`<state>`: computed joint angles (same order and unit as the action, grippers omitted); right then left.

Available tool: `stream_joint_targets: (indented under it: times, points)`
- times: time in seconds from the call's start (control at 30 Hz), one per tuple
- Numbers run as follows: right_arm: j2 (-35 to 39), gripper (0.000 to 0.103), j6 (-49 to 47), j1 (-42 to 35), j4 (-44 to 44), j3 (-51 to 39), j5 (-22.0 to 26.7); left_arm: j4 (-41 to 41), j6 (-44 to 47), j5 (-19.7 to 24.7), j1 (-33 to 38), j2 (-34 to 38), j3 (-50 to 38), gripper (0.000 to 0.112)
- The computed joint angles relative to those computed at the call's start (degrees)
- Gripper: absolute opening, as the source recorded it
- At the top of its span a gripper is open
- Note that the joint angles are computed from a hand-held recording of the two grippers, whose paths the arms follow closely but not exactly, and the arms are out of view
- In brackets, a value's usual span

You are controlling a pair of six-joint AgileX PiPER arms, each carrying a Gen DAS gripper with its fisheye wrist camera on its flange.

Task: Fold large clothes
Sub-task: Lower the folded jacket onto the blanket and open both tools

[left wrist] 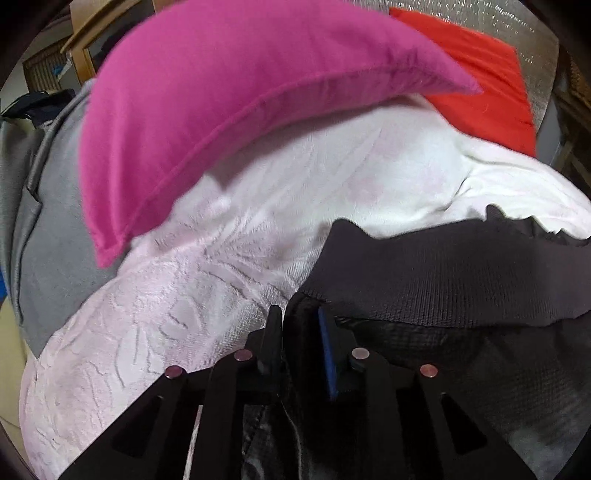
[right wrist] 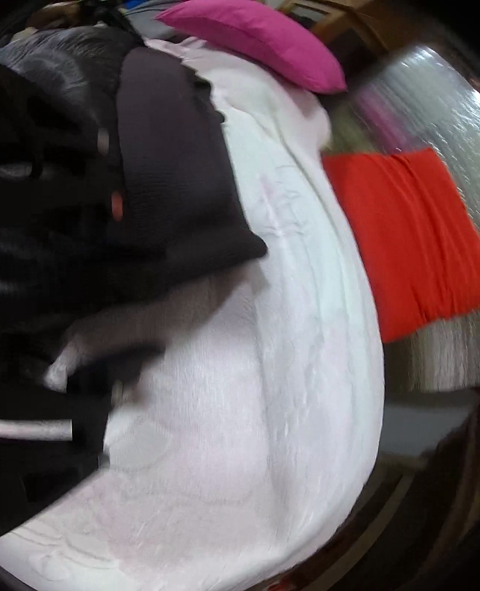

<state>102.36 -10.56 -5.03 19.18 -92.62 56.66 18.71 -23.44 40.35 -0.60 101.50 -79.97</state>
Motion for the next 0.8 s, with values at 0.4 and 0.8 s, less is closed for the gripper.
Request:
stream_joint_targets:
  times: [0.4,0.8]
  points:
    - [-20.17,0.067,-0.78,15.73,-7.61,13.86,-3.04,13.50,-15.68,2.03,-15.04,-17.77,13.52,0.045]
    - [-11.51,0.073,10.63,18.83,-17.73,17.22,-10.19,22.13,-25.78,3.77,-20.24,-4.57,12.43,0.046]
